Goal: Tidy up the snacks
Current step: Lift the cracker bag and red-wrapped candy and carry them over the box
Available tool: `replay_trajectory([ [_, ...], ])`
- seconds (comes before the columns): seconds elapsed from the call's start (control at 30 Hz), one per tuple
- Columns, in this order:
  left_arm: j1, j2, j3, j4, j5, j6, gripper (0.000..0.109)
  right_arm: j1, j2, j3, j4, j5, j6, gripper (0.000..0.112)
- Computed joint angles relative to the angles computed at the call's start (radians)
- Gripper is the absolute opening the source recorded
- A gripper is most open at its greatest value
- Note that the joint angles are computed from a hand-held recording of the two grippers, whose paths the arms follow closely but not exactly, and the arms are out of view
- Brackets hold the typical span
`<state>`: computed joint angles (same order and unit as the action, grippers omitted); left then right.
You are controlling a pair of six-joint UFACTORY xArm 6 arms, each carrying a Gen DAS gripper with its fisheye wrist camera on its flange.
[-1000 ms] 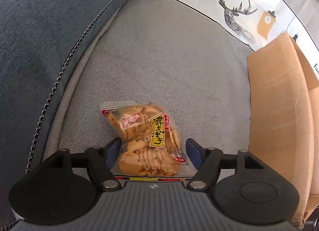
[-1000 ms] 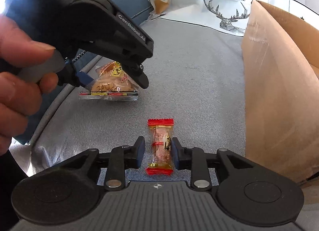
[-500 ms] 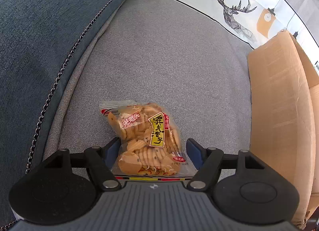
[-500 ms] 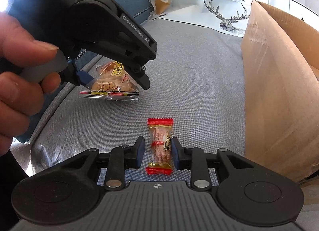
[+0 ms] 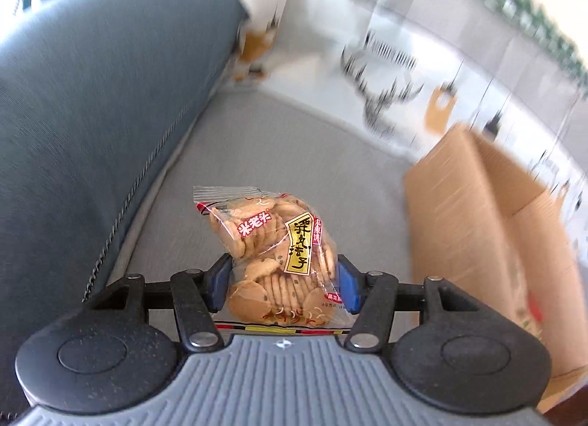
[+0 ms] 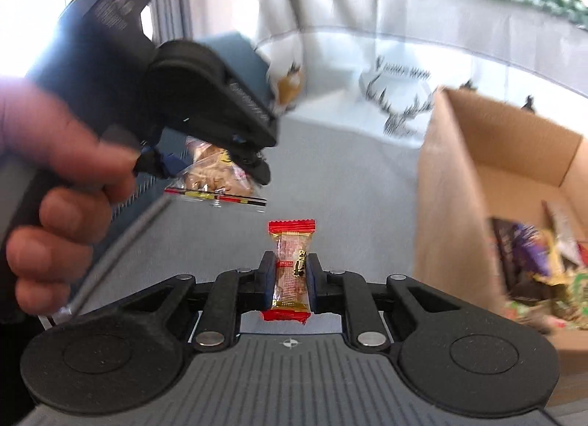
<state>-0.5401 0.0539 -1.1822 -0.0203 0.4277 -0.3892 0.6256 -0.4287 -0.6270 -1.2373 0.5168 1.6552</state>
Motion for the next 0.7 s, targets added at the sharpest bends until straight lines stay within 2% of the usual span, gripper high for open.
replay_trajectory([
  [0.17, -0.019, -0.087, 0.090, 0.044, -0.140, -0.057, 0.063, 0.038, -0.157, 0.056, -0.058, 0.099, 0.072, 0.018],
  [0.37, -0.039, -0.105, 0.088, 0.079, -0.209, -0.062, 0.063, 0.011, -0.355, 0.104, -0.070, 0.173, 0.051, 0.018],
  [0.43, -0.048, -0.113, 0.089, 0.050, -0.220, -0.045, 0.063, -0.027, -0.417, 0.117, -0.066, 0.172, 0.019, 0.018],
  [0.63, -0.087, -0.107, 0.070, 0.008, -0.243, -0.023, 0.063, -0.257, -0.544, 0.161, -0.003, 0.046, -0.188, 0.017],
  [0.7, -0.098, -0.103, 0.068, 0.012, -0.257, -0.016, 0.063, -0.316, -0.582, 0.187, -0.001, 0.038, -0.215, 0.017],
])
